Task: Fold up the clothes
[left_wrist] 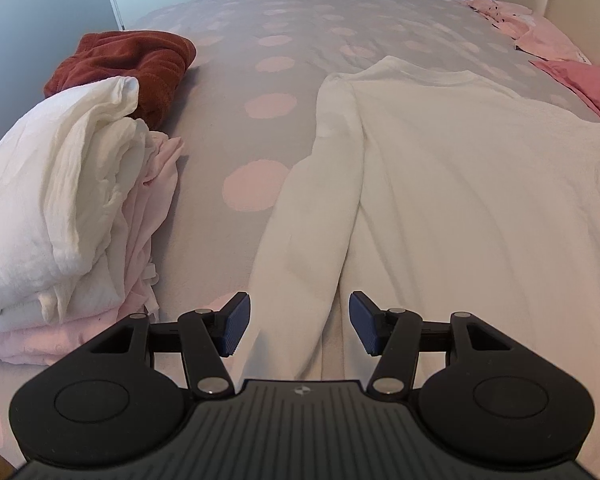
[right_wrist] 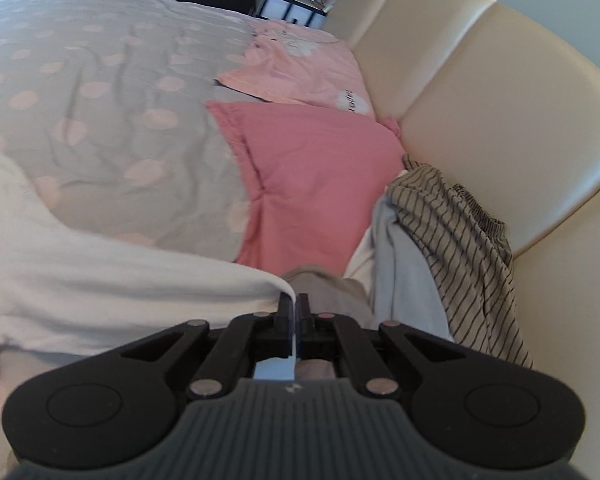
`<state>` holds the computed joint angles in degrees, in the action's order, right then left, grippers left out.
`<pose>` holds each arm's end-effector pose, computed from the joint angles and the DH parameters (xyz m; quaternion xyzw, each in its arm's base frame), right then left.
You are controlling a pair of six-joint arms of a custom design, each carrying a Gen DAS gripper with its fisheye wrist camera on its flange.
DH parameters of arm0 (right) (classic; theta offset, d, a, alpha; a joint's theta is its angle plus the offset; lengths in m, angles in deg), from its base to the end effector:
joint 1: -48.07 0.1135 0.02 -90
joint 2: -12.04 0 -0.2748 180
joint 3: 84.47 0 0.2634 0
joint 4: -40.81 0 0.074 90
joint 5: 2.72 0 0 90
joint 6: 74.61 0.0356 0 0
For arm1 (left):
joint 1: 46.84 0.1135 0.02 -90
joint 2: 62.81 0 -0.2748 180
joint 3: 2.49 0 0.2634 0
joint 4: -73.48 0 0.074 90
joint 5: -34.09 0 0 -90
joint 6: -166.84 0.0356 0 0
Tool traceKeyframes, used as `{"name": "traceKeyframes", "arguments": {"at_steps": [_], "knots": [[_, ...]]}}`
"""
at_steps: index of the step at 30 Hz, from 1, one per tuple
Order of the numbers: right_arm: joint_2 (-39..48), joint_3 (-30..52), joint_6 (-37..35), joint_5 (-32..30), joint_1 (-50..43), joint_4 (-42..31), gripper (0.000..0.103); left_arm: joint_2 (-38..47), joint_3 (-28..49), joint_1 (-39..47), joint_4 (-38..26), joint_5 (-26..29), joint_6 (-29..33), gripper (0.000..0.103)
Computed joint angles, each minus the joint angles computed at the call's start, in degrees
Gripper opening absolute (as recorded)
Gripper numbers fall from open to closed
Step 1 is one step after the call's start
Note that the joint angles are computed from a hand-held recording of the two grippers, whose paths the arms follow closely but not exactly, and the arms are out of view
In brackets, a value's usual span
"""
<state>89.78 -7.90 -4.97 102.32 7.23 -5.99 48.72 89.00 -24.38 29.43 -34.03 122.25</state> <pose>0.2191 -0.2016 0.2962 0.2107 0.9024 -0.2861 0.2438 0.3887 0.1463 0.1826 0.2320 0.9292 -0.0306 0.2859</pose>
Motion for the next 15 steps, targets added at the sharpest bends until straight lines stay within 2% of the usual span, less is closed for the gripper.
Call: {"name": "traceKeyframes", "arguments": {"at_steps": [7, 12, 14, 15], "knots": [[13.1, 1.4, 0.1, 5.1, 0.4, 9.0, 0.001, 2.0, 1.4, -1.4, 1.3, -2.8, -1.7, 0.053], [15.1, -1.6, 0.8, 5.3, -0.1, 13.0, 0.004, 3.4, 3.2, -1.3, 1.2, -3.6, -2.8, 0.053], [13.8, -3.1, 0.7, 4.3, -0.7, 13.6, 0.01, 3.4, 3.3, -1.3, 0.9, -3.5, -2.5, 0.053], [12.6, -3.9, 0.7, 3.6, -1.0, 13.7, 0.017, 3.4, 3.3, -1.3, 0.8, -3.5, -2.4, 0.053]]}}
